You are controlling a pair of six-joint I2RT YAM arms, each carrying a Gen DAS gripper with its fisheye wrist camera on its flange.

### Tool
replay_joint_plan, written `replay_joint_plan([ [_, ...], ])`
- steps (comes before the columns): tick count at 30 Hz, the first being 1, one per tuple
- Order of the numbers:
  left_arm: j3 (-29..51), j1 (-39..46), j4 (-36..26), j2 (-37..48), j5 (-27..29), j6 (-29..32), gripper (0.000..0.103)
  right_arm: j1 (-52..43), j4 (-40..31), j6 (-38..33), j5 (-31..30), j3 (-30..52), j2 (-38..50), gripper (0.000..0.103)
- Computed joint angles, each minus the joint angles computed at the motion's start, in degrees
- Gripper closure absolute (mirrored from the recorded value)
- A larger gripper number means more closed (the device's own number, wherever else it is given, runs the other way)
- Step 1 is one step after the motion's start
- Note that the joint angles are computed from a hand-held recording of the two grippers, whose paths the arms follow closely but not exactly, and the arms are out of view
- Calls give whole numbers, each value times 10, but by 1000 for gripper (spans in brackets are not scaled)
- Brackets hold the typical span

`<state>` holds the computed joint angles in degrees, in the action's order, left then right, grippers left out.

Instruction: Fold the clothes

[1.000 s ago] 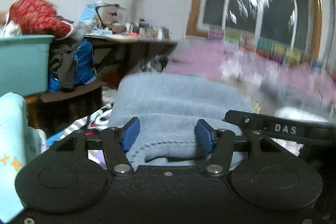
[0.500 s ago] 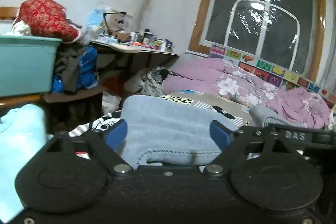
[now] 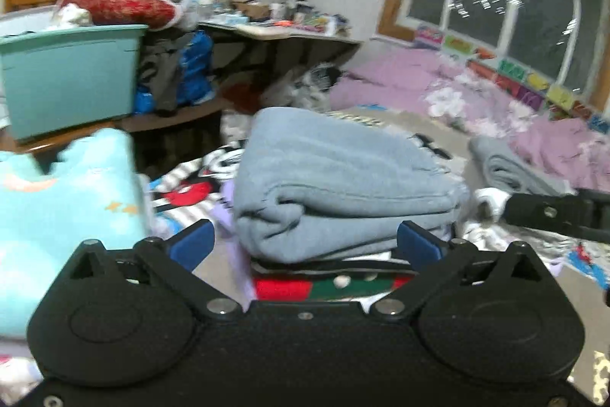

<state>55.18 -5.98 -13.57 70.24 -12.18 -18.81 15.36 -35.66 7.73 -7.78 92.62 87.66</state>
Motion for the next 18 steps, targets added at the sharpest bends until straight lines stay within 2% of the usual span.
replay_joint_plan([
  [2,-7,-7,-22,-28,-14,-4,0,2,-21,2,6,-2,-17,0],
  [5,-23,-3,-55,-75,16,-9,0,6,-46,7,13,-9,-41,0],
  [7,-32,-13,-73,-100,14,-10,0,7,-62,10,13,-17,-61,0],
  [10,-34,-55,-105,-123,-39,-10,0,6,-76,14,15,-43,-98,0],
  [14,-33,-129,-145,-160,-140,-20,0,-3,-102,8,4,-61,-135,0],
  [18,-21,-167,-166,-180,-181,-18,0,3,-121,3,4,-58,-160,0],
])
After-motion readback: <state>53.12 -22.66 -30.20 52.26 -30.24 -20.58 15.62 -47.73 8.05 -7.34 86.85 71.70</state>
